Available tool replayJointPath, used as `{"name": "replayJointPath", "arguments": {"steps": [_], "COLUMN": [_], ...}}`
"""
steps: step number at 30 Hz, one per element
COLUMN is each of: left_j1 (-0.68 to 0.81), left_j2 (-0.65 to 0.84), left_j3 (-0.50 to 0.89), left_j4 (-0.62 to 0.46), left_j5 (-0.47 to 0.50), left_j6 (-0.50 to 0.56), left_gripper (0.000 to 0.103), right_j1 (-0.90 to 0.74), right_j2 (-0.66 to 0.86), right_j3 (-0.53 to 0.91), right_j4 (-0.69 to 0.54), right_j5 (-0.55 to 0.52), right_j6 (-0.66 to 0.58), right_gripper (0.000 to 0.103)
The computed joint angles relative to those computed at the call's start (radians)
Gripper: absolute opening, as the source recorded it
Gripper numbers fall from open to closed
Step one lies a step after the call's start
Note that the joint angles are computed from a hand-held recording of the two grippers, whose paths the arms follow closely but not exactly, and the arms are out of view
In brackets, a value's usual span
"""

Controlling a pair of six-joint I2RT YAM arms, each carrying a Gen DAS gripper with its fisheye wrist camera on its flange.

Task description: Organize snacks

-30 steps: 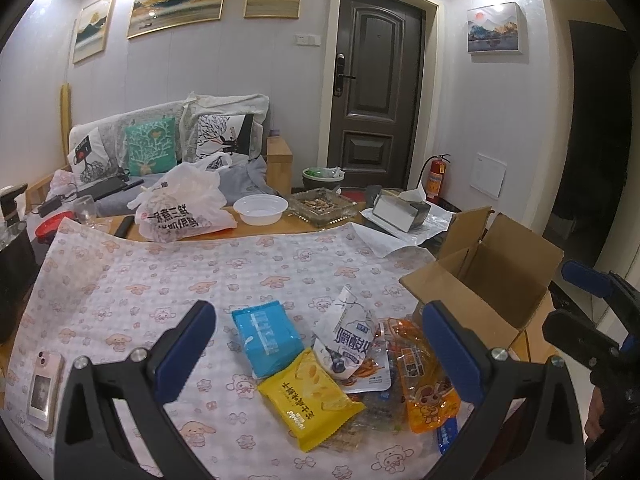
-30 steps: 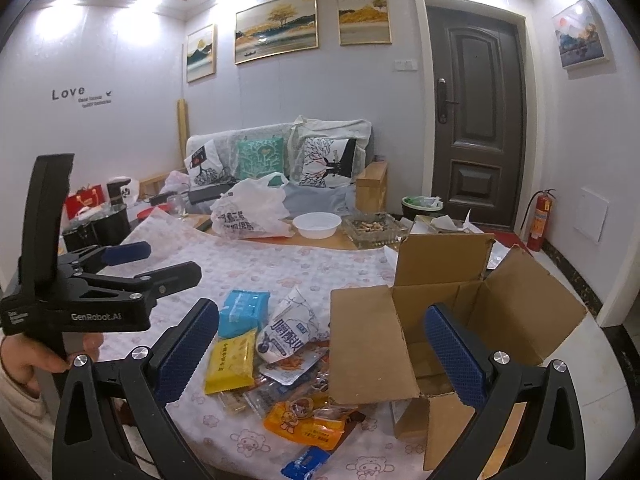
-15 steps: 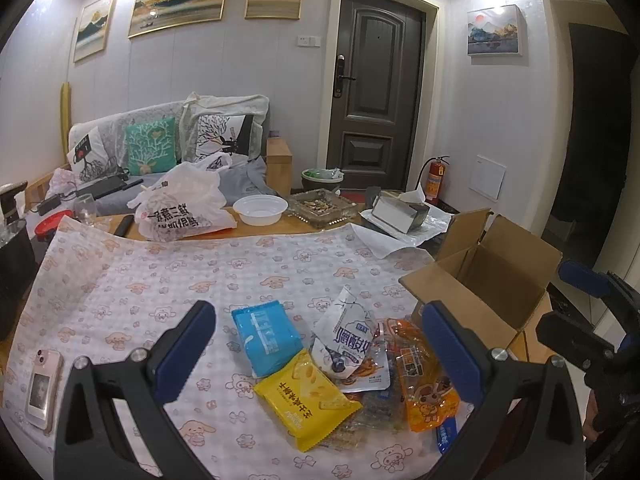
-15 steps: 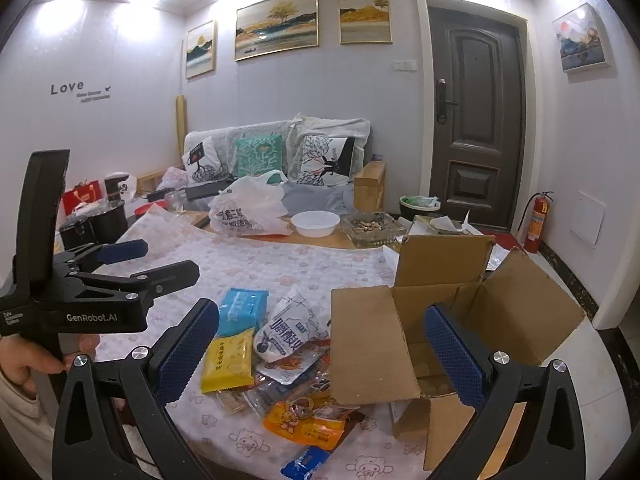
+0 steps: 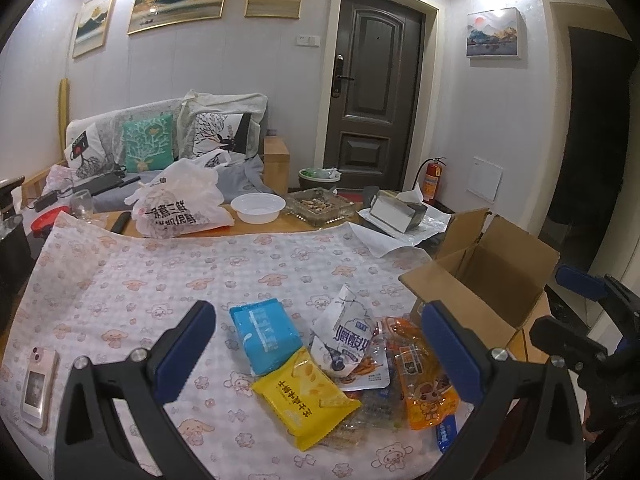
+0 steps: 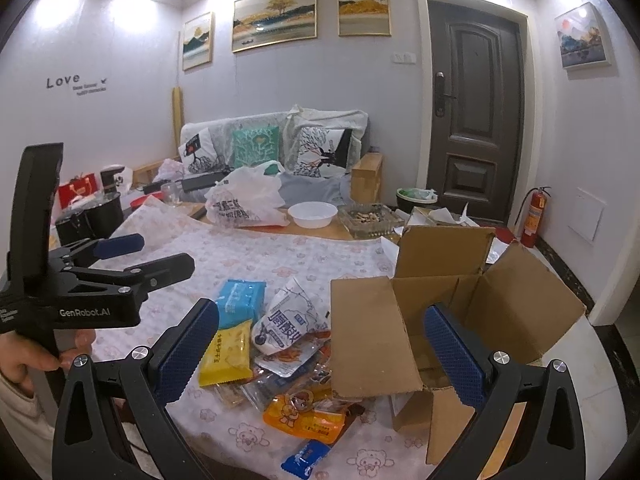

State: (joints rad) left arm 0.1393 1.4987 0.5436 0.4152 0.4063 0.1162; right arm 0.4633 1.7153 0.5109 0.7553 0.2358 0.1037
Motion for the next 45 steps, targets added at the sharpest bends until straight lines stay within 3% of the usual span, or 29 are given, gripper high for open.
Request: {"name": "replayJointPath", "arguments": {"steps": [6,10,13,17,25,34,38,45], "left_j1": [0.086,0.18,0.232,0.306,0.36,0.335,0.317,0.275], "left_j2": [0.083,0.189,0.258,0.395,0.646,0.765,0.789,0.775], "left_j3": [0.054,0.137,0.194,0.342,0.564,0.67,0.691,0.655], "left_j4": [0.002,-0.014,-0.022,-0.157,-0.329,-0.443,-0.494,-0.507], "left_j5": [0.12,0.219,0.233,0.276,0.311,0.331,0.33,0.308], "left_j6": [0.046,0.107,0.145,0.221,0.335,0.369,0.385,0.404], "left_gripper": [0.102,0.102,0.102,0.102,0.102,0.102,0.102,0.1], "right_j1": [0.055,0.113,0.158,0.192,0.201,0.186,0.164,0.153], "right_j2": [0.032,0.117,0.211,0.375,0.656,0.777,0.804,0.786], "right_j3": [0.078,0.209,0.327,0.511,0.824,0.967,0.988,0.924], "right_j4": [-0.08,-0.173,-0.231,-0.336,-0.57,-0.682,-0.697,-0.606], "right_j5": [0.075,0.097,0.1,0.015,-0.054,0.003,-0.075,-0.258], "right_j6": [0.01,-0.017,-0.039,-0.027,0.018,0.017,0.038,0.046], "right_gripper": [0.102,0.087,0.078,0.068,0.066,0.066,0.067,0.066]}}
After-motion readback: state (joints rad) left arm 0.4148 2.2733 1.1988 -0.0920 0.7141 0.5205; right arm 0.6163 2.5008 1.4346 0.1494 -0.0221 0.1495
